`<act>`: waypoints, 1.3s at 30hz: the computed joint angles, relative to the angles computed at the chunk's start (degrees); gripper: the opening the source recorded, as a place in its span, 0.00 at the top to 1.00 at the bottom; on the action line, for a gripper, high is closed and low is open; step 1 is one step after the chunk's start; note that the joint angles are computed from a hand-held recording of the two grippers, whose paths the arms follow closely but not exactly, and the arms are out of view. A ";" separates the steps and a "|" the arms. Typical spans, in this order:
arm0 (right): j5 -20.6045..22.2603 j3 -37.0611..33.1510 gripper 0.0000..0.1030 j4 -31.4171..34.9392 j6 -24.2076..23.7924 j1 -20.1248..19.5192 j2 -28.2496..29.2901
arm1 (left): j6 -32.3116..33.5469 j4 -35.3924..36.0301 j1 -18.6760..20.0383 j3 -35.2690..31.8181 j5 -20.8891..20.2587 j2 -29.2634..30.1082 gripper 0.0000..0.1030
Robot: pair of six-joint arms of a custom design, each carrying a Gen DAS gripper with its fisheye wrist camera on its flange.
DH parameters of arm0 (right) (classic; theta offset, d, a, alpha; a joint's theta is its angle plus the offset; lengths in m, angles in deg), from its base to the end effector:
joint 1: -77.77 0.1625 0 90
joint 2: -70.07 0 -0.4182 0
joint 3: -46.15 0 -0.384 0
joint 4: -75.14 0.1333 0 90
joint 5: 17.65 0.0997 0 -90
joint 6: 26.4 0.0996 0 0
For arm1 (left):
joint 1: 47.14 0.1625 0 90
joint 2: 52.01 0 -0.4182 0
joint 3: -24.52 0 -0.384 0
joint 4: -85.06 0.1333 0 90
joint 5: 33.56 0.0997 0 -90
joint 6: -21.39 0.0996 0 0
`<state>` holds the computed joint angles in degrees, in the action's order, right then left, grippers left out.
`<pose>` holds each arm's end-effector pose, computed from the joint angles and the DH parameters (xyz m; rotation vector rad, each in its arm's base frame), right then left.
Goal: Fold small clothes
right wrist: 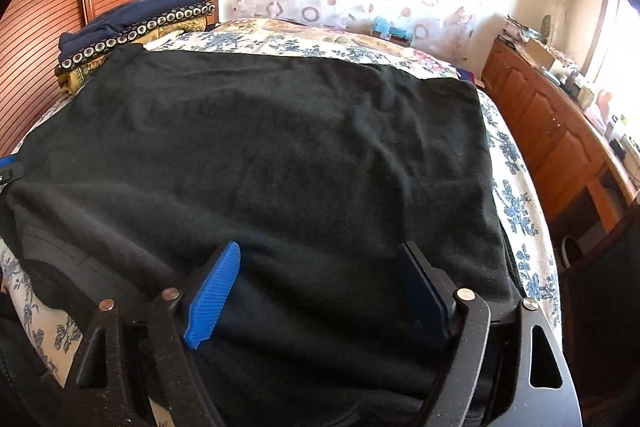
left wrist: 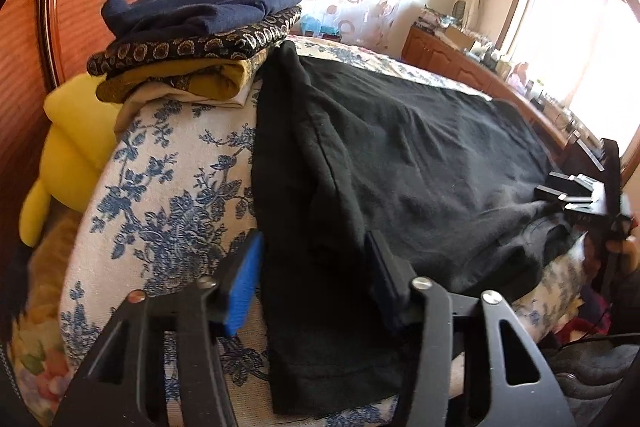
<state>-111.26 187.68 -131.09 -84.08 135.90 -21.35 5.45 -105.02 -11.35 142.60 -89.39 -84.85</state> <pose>-0.0860 -0.3789 0.3369 0.4304 -2.0726 0.9309 -0.2955 -0.4463 -0.0475 0.7820 2.5833 -0.7638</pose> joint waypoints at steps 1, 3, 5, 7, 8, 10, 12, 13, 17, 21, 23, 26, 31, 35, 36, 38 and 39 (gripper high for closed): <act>-0.73 -0.23 0.14 -0.67 0.40 0.30 0.62 | -0.16 0.03 0.14 -0.05 -0.37 -0.05 0.54; -1.46 -0.82 0.11 -1.25 0.50 0.57 1.29 | -0.12 0.05 0.31 -0.23 -0.88 -0.02 0.58; -1.43 -0.78 0.11 -0.51 0.93 0.69 1.06 | -0.25 0.10 0.59 -0.48 -2.07 0.03 0.64; -0.78 -0.98 0.11 2.15 1.99 0.30 -0.07 | -0.30 0.49 0.69 -0.94 -2.46 0.24 0.64; -0.68 -1.35 0.10 3.15 2.16 0.30 -0.36 | -0.48 0.75 0.82 -1.25 -2.62 0.31 0.64; -0.57 -1.72 0.10 3.65 2.12 0.25 -0.31 | -1.16 1.30 1.23 -1.73 -3.26 0.22 0.63; -0.28 -1.66 0.09 3.77 2.11 -0.06 -0.55 | -1.29 2.03 1.55 -2.22 -3.60 0.14 0.62; -0.30 -1.68 0.09 3.60 2.13 -0.05 -0.43 | -1.23 2.25 1.52 -2.46 -3.31 0.27 0.62; -0.13 -1.35 0.09 3.16 2.21 -0.20 -0.41 | -0.76 3.16 1.29 -3.30 -2.22 0.77 0.62; 0.18 -1.28 0.08 3.42 2.31 -0.36 -0.57 | -0.66 3.86 1.44 -3.88 -1.92 0.91 0.62; 0.27 -1.28 0.08 3.52 2.28 -0.42 -0.66 | -0.34 4.06 1.46 -4.14 -1.64 1.08 0.62; 0.29 -1.27 0.08 3.62 2.26 -0.42 -0.71 | -0.28 4.59 1.56 -4.54 -1.39 1.14 0.62; 0.37 -1.21 0.08 3.74 2.29 -0.45 -0.80 | 1.47 5.97 0.71 -4.68 0.15 1.50 0.87; 0.22 -1.21 0.08 3.49 2.21 -0.33 -0.66 | 1.57 4.09 0.13 -4.64 -1.89 1.03 0.91; 0.10 -1.21 0.08 3.38 2.19 -0.24 -0.59 | 2.11 3.65 -0.29 -4.82 -2.36 0.99 0.91; 0.04 -1.29 0.08 3.66 2.31 -0.15 -0.66 | 4.01 2.68 -1.11 -5.81 -3.62 1.14 0.91; 0.16 -1.32 0.08 3.85 2.19 -0.22 -0.85 | 5.20 2.24 -1.50 -6.52 -4.35 1.31 0.91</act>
